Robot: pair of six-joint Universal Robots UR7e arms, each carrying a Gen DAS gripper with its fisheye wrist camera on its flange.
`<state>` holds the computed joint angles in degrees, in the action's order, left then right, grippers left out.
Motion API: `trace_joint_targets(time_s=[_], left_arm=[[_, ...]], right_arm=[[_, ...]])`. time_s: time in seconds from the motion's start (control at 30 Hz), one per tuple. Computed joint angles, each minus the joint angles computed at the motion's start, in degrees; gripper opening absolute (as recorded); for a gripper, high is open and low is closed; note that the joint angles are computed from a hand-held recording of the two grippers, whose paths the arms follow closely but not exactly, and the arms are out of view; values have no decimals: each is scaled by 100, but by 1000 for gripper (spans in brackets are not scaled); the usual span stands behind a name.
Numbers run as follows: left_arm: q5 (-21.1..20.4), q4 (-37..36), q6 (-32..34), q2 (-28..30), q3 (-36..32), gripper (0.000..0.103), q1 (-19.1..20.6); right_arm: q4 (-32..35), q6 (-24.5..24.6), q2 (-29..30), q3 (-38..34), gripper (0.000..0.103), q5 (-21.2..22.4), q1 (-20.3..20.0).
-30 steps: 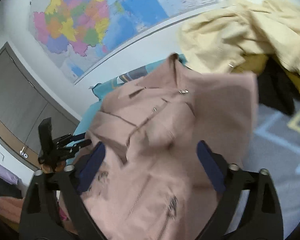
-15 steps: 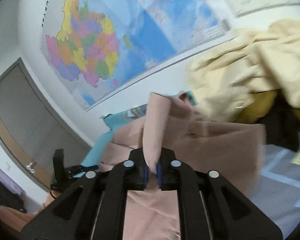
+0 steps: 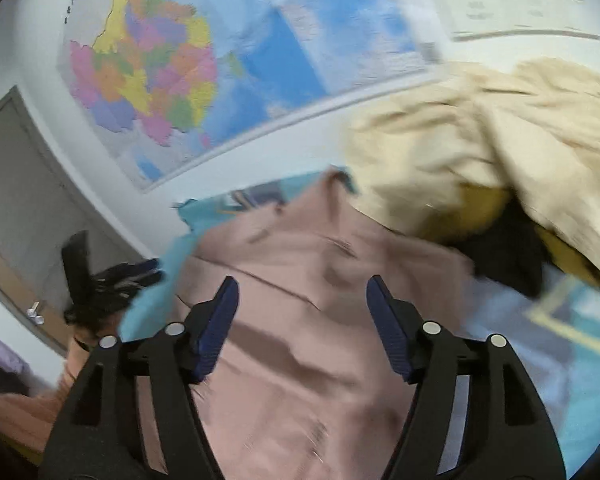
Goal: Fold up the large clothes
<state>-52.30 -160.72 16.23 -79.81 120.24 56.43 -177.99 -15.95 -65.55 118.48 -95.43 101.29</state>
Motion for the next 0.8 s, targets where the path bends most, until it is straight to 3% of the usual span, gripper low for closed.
trace_joint_targets(time_s=[0.07,0.17,0.3,0.37,0.4,0.43,0.47,0.5,0.57,0.6,0.73,0.8], left_arm=[[-208,316,-191,436,-467,53,75],[7,368,-290,1010,-906,53,99],[-210,943,-909,1570,-1635,52,381],[-329,1070,-1082,1734,-1853,44,503],[-417,1147,-1143,1776,-1927,39,555],[-536,1287,-1249,1820,-2022,24,627],[-649,1419,-1355,1842,-2092,8,693],[-741,1479,-1398,1853,-2123,5,741],[-813,1442,-1396,1821,-2086,4,823],[-837,1243,-1305,1779,-1988,4,859],[-1091,1043,-1224,1484,-1733,4,983],[-1184,917,-1129,1360,-1624,4,1026]], right_arm=[[483,204,574,-715,75,-8,87],[1233,805,1332,-1699,75,13,105],[1829,1496,2173,-2789,76,-324,101],[1872,1685,2376,-3022,76,-511,91],[1891,1743,2438,-3087,66,-467,58],[1909,1764,2474,-3133,56,-460,43],[1916,1714,2467,-3125,24,-370,3],[1949,1694,2444,-3108,4,-109,-72],[1768,1734,2364,-2997,4,268,-167],[1529,1663,2295,-2879,4,662,-233],[408,1117,1918,-2197,4,3008,-615],[601,1073,1900,-2107,13,3481,-787]])
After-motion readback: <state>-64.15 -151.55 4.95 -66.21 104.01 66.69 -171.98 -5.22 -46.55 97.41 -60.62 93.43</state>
